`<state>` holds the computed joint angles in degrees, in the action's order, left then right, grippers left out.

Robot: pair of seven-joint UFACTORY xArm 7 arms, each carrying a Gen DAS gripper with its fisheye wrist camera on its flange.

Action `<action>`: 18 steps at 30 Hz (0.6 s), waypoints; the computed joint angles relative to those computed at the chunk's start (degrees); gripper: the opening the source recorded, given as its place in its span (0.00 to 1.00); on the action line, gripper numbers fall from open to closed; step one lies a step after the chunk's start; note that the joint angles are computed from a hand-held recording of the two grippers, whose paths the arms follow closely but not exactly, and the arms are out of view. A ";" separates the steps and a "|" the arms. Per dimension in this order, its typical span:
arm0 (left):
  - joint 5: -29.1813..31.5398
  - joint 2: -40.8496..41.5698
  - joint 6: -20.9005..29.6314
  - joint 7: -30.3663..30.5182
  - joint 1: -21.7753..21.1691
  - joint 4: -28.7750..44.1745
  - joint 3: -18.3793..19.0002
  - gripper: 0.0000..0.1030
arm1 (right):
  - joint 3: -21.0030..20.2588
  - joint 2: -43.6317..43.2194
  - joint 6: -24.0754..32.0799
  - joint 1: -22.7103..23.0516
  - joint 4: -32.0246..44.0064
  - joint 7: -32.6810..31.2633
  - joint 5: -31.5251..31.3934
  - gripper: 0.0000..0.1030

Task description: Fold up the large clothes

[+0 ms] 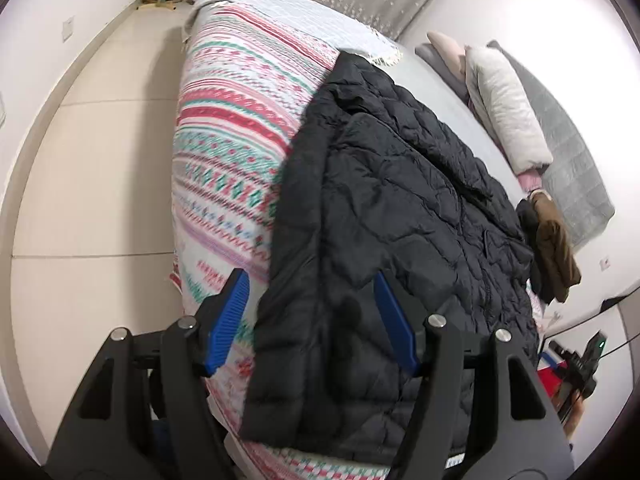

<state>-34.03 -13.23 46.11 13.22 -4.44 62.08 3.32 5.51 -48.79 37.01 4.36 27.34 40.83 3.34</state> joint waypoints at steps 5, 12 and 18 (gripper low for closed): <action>-2.86 -2.10 1.48 2.67 0.07 -3.69 1.89 0.64 | -1.80 -10.45 2.29 1.08 -7.28 2.25 4.06 0.89; -10.09 -3.89 4.90 5.82 0.53 -7.63 4.01 0.64 | -3.71 -19.69 4.11 2.42 -14.28 5.74 8.16 0.80; -16.42 -5.36 6.29 8.29 0.73 -9.80 4.50 0.64 | -4.01 -15.11 -0.95 4.43 -14.51 5.75 10.55 0.33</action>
<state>-50.45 -18.59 52.40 21.51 -3.72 52.27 7.82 1.51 -63.90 36.05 8.78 12.83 46.58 13.89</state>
